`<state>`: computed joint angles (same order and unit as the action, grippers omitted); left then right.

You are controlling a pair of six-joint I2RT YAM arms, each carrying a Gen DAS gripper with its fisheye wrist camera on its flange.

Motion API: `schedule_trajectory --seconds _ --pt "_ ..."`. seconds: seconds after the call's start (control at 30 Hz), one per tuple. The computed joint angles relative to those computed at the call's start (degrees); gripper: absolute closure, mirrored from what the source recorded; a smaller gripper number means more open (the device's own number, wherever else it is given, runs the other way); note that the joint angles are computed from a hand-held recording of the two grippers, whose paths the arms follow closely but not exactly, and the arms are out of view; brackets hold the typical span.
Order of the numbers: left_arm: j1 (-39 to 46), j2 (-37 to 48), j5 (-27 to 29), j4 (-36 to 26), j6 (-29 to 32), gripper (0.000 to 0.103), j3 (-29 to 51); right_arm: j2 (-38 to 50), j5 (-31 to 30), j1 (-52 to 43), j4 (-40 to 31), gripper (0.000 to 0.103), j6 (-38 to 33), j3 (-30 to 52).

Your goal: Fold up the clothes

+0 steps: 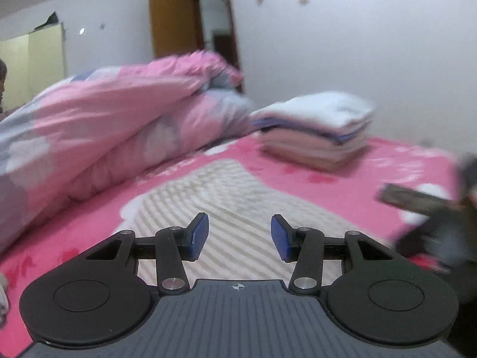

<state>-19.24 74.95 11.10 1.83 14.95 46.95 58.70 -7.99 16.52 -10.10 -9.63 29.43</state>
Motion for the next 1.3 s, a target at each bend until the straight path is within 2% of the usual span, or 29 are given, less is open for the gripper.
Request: schedule_trajectory --seconds 0.07,0.1,0.13,0.17,0.23,0.33,0.37,0.4,0.5,0.53,0.6,0.73,0.8,0.87,0.93,0.97,1.03,1.07,1.1,1.17,1.3 --pt "-0.09 12.74 -2.64 0.25 0.20 0.059 6.48 -2.13 -0.85 -1.21 -0.75 0.077 -0.06 -0.96" --pt "0.43 16.60 -1.76 3.71 -0.36 0.058 6.49 -2.71 -1.67 -1.81 -1.22 0.077 0.23 -1.11" --pt "0.49 17.83 -1.24 9.93 -0.01 0.058 3.62 -3.30 -2.42 -2.55 -1.03 0.077 0.34 -1.61" --pt "-0.37 17.56 -2.74 12.78 1.61 0.058 1.83 -3.99 -3.76 -3.66 -2.21 0.077 0.35 -1.32" --pt "-0.15 17.22 -2.55 13.22 1.33 0.058 1.36 -3.46 -7.01 -6.12 -6.36 0.077 -0.21 1.36" --pt "1.20 17.13 -0.54 15.75 -0.43 0.058 -0.21 0.24 -15.11 -12.05 -14.36 0.078 -1.32 11.29" --pt "0.80 16.90 -1.32 16.23 -0.07 0.058 -0.63 1.74 -15.49 -12.55 -13.28 0.078 -0.11 14.77" --pt "0.32 16.70 -2.18 16.59 0.37 0.058 -0.90 3.14 -15.14 -12.65 -11.23 0.078 1.08 17.66" --pt "0.20 16.08 -2.48 16.26 0.13 0.058 -0.98 10.89 -8.26 -8.78 -1.32 0.077 2.69 24.87" --pt "0.20 16.06 -2.51 16.54 -0.01 0.058 -1.07 15.16 -8.44 -8.37 1.25 0.077 3.67 27.40" --pt "0.42 16.11 -1.82 16.97 -0.44 0.056 -1.22 26.72 -8.25 -7.97 0.55 0.079 5.11 34.32" --pt "0.14 15.22 -1.33 18.59 0.18 0.051 -2.81 40.07 -11.83 -11.77 1.25 0.082 7.71 37.42" --pt "0.56 15.17 -0.67 19.11 0.16 0.051 -3.16 39.73 -10.96 -12.02 -7.30 0.081 6.19 42.76" --pt "1.28 15.17 0.59 18.90 -0.67 0.051 -3.01 37.91 -8.12 -10.58 -10.57 0.081 5.08 45.44" --pt "1.15 14.91 0.35 19.26 -0.58 0.050 -3.41 36.07 -6.82 -9.17 -9.01 0.081 5.73 46.46" --pt "1.02 14.80 0.11 19.32 -0.41 0.050 -3.53 37.38 -6.14 -8.58 -8.60 0.081 5.57 48.22" --pt "0.96 14.96 0.39 17.70 0.06 0.050 -2.73 46.45 0.48 -6.87 -11.48 0.081 2.13 53.47" --pt "0.81 14.78 0.08 17.62 0.57 0.050 -2.75 49.45 4.32 -5.90 -9.46 0.084 1.71 53.55" --pt "0.61 14.27 -0.34 17.85 1.48 0.050 -3.09 49.56 4.35 -5.68 -5.98 0.084 0.41 50.75" --pt "0.73 13.17 -0.51 16.77 2.79 0.050 -3.23 44.16 3.93 -6.24 -5.39 0.082 2.35 47.70" --pt "2.44 11.47 2.70 8.08 2.24 0.050 0.98 22.43 -6.83 -15.76 0.05 0.079 14.12 31.12"
